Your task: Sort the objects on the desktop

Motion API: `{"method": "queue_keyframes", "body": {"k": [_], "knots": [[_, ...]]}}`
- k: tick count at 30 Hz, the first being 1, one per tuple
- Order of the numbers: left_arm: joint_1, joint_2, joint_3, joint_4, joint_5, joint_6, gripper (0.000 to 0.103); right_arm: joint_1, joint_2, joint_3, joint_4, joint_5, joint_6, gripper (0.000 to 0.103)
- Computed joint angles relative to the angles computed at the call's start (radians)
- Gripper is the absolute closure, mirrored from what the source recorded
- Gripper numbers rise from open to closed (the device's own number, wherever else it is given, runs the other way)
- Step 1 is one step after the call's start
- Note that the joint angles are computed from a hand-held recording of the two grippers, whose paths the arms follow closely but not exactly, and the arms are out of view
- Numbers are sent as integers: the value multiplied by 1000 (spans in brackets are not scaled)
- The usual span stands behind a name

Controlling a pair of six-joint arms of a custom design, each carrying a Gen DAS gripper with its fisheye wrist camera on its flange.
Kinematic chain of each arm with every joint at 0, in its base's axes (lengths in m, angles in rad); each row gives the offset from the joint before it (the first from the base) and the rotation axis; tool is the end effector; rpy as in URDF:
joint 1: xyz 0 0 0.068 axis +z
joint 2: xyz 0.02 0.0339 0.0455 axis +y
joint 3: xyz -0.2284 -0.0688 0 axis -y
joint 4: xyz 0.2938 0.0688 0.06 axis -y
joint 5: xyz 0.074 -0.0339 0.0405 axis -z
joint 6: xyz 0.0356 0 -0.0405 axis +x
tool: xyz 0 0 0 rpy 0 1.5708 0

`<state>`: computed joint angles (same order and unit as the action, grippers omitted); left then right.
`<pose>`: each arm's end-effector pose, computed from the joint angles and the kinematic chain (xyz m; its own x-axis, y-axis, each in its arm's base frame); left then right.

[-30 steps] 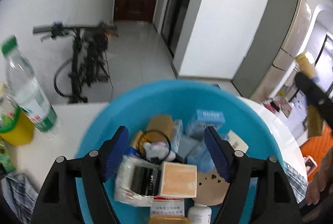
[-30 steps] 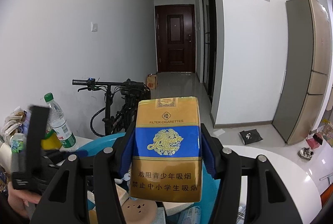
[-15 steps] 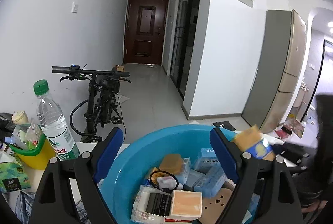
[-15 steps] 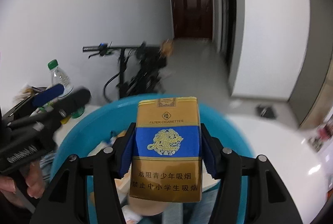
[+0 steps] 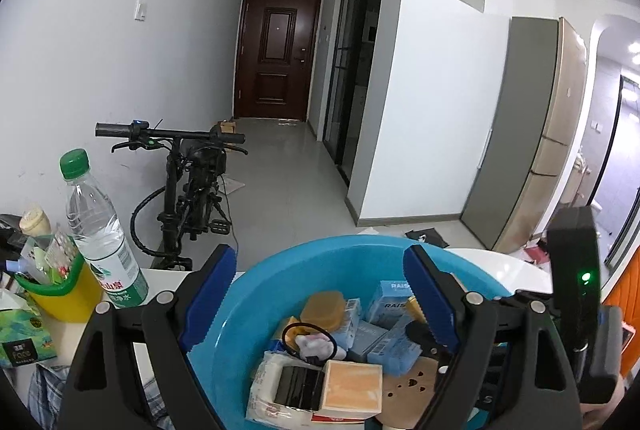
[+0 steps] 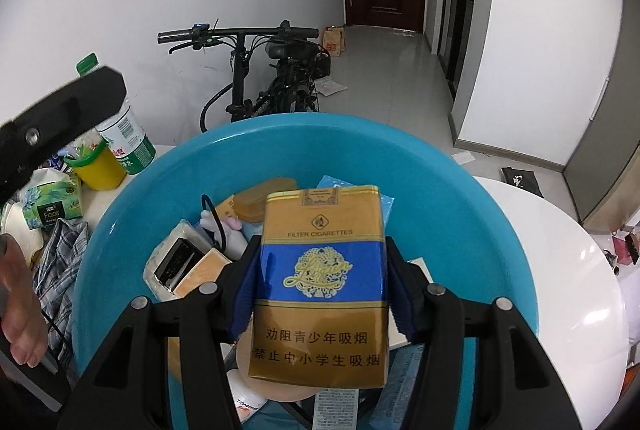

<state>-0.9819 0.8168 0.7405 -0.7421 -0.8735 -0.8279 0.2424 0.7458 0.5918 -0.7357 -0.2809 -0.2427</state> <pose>0.1490 -0.1739 0.2467 -0.4533 -0.1729 -0.8744 -0.1343 0.9831 -0.1248 0.2111 0.0624 0.1986 -0.6359 -0.3951 -0.6629 -0.5696 0.8199 0.0577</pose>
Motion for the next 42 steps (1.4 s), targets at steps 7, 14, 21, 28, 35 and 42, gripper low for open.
{"method": "queue_keyframes", "body": {"k": [7,14,21,28,35,42], "knots": [[21,14,-1,5,39,-15,15,-19,-21,19,-10,-3,7,36],[14,20,5,-8,30,-29,15,-45,-136,-1,12,0,67,24],[-13,-42,-19,2,-8,-52,12,44,-524,-172,173,211,84,1],[-88,-67,-4,-39,-141,-64,12,22,-525,-157,206,199,137,0],[-129,-26,23,-72,-192,-78,11,-76,-522,-134,184,76,166,0],[-192,21,68,-170,-279,-148,11,-79,-558,-127,148,47,169,0]]}}
